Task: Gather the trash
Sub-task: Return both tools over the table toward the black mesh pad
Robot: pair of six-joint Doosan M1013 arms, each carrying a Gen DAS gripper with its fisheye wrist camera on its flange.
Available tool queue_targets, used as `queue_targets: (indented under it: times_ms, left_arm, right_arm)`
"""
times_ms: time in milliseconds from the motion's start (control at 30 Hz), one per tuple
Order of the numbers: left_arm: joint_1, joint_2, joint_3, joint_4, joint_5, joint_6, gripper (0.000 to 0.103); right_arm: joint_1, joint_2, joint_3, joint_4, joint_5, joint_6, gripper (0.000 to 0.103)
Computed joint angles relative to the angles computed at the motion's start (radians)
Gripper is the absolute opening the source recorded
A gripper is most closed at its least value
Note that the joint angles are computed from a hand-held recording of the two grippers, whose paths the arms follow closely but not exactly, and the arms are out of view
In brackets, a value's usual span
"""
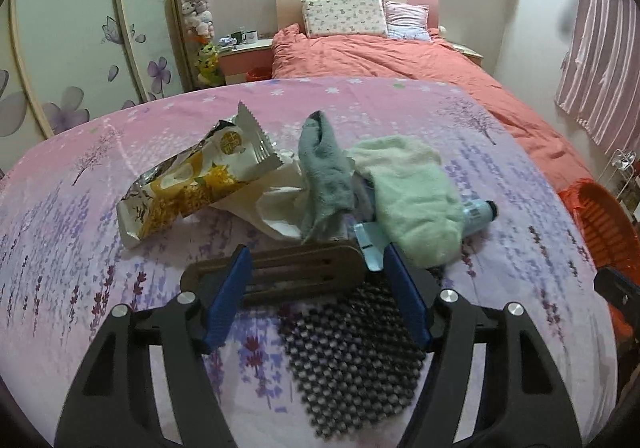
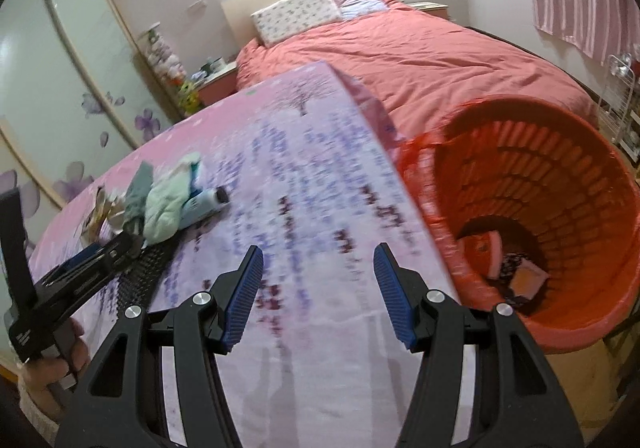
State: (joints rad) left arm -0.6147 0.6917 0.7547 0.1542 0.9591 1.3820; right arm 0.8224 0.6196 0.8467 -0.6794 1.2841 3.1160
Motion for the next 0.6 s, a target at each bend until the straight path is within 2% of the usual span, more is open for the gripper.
queue_targets:
  times_ms: [200,600]
  left_arm:
    - [0.015,-0.004,0.017,-0.01,0.013,0.01,0.061]
    - [0.083,-0.096,0.167,-0.025,-0.028,0.031,0.061]
  right_arm:
    - [-0.001,0.058,-0.095,0.036,0.017,-0.078,0.058]
    - [-0.001,0.164,-0.278,0.103,0.043,-0.224,0.058]
